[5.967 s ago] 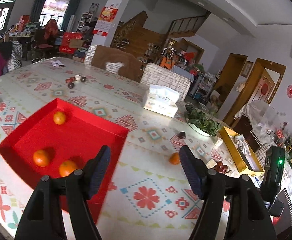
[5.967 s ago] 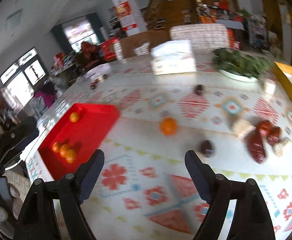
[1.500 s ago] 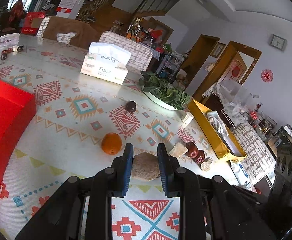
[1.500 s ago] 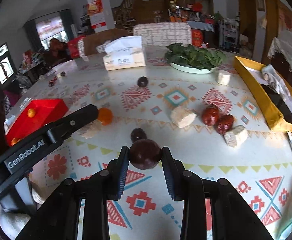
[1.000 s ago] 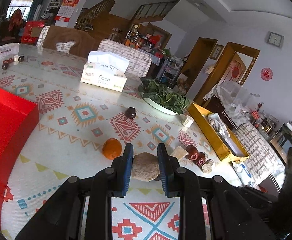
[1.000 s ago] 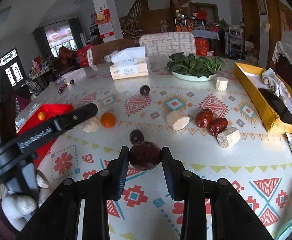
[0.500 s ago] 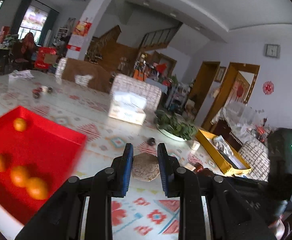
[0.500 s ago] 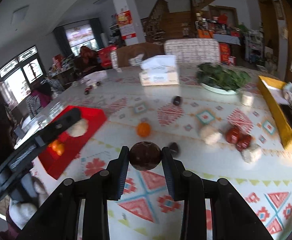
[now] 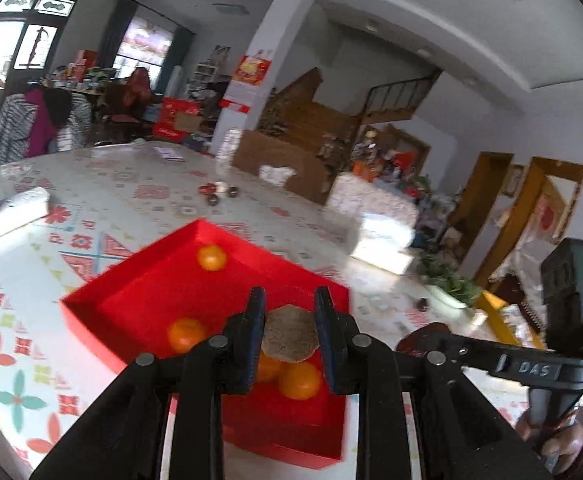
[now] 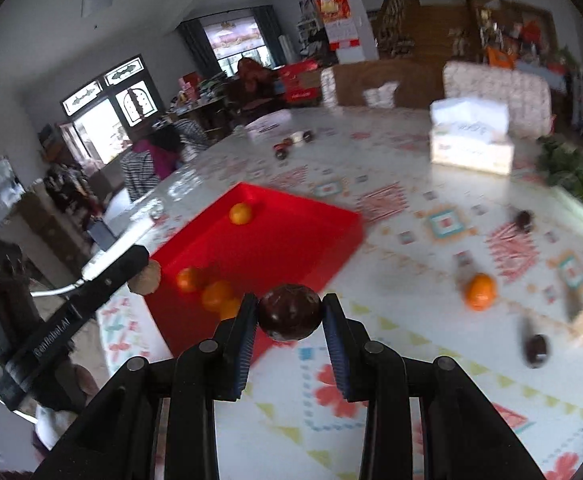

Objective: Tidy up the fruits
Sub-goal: 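Carry the rice cake and date into the red tray and open both tools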

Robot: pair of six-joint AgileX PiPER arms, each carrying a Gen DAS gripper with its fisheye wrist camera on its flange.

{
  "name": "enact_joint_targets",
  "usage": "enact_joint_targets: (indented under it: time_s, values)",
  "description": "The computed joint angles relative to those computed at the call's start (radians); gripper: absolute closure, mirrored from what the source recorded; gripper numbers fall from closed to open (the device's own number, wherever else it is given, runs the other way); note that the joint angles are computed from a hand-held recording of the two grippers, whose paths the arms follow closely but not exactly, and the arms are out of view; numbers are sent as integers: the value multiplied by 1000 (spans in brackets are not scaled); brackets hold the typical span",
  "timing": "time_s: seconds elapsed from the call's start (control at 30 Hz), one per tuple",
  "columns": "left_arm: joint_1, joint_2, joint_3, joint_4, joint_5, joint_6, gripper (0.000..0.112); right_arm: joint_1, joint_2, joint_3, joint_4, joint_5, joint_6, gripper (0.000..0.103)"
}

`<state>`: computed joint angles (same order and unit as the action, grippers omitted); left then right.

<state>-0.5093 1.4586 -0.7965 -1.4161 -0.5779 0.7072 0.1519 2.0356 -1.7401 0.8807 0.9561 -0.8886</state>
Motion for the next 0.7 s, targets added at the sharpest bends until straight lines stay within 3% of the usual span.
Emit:
enact_joint_targets:
  time_s: [0.2, 0.4, 0.53, 0.7]
  values:
    - [134, 65, -69, -222, 70, 224, 88, 88, 116, -187, -97, 43, 139, 67]
    - [176, 103, -105, -319, 64, 337, 88, 182, 224, -370, -206, 75, 233, 67]
    - [209, 116, -110, -327, 112, 348, 87, 250, 308, -511, -322, 83, 309, 67]
    - [229, 99, -74, -261, 154, 257, 68, 291, 399, -648, -387, 122, 374, 67]
